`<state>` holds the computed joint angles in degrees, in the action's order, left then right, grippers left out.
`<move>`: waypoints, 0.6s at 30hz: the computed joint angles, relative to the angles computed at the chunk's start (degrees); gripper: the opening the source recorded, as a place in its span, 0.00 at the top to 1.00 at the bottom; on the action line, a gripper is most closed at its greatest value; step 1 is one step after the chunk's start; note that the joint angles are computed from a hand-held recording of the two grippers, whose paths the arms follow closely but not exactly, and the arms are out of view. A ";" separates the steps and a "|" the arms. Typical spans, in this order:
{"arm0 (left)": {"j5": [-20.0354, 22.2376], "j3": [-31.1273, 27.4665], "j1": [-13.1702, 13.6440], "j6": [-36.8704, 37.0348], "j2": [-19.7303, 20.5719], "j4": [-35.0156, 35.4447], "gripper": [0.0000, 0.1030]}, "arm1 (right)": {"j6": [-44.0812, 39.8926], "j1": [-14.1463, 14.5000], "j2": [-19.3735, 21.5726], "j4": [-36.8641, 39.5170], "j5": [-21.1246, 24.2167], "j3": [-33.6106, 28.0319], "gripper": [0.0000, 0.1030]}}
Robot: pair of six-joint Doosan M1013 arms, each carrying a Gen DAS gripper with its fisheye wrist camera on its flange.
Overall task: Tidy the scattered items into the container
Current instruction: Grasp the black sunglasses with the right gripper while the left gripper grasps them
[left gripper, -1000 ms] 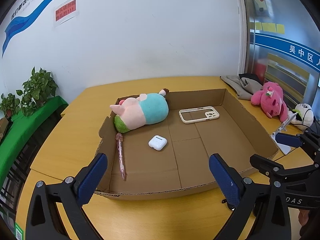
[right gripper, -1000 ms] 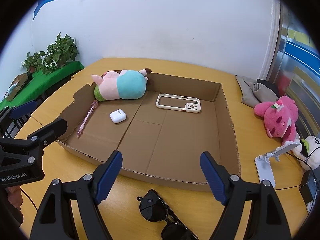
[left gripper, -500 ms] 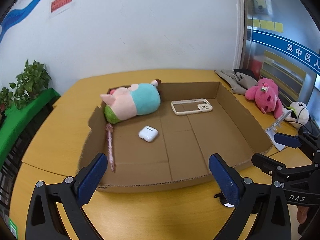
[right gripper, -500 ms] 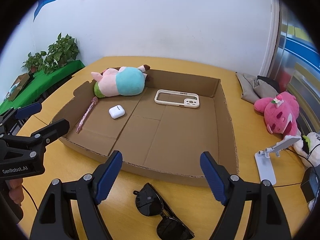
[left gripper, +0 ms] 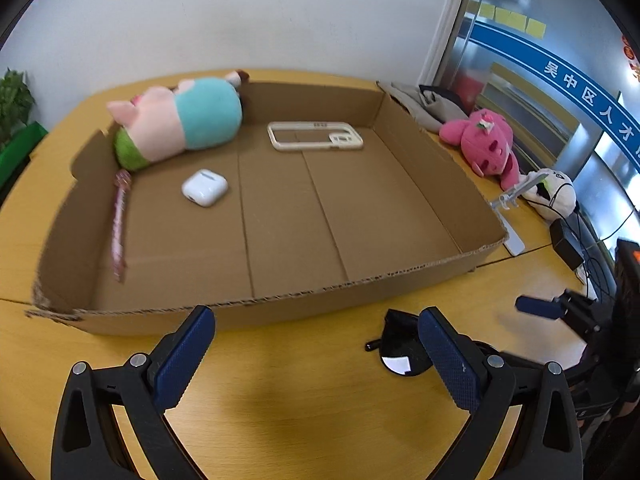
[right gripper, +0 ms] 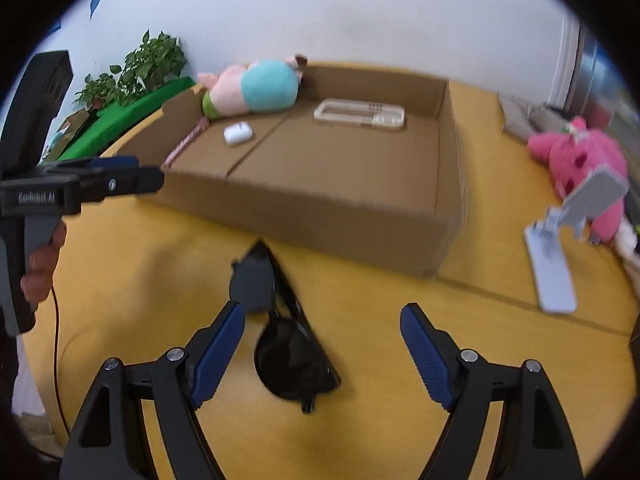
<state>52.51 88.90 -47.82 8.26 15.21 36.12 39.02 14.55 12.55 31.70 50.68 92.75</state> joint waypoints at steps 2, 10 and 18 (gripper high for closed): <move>-2.26 -0.06 0.70 1.48 0.61 -2.86 0.00 | -0.31 0.02 0.70 -0.56 0.94 0.15 0.22; -5.50 -1.74 1.96 7.58 3.30 -11.49 0.00 | -2.57 1.36 2.72 -0.84 3.59 0.13 0.28; -6.40 -4.03 2.94 13.35 6.04 -19.73 0.03 | -0.80 1.72 0.28 -1.51 0.12 3.39 0.51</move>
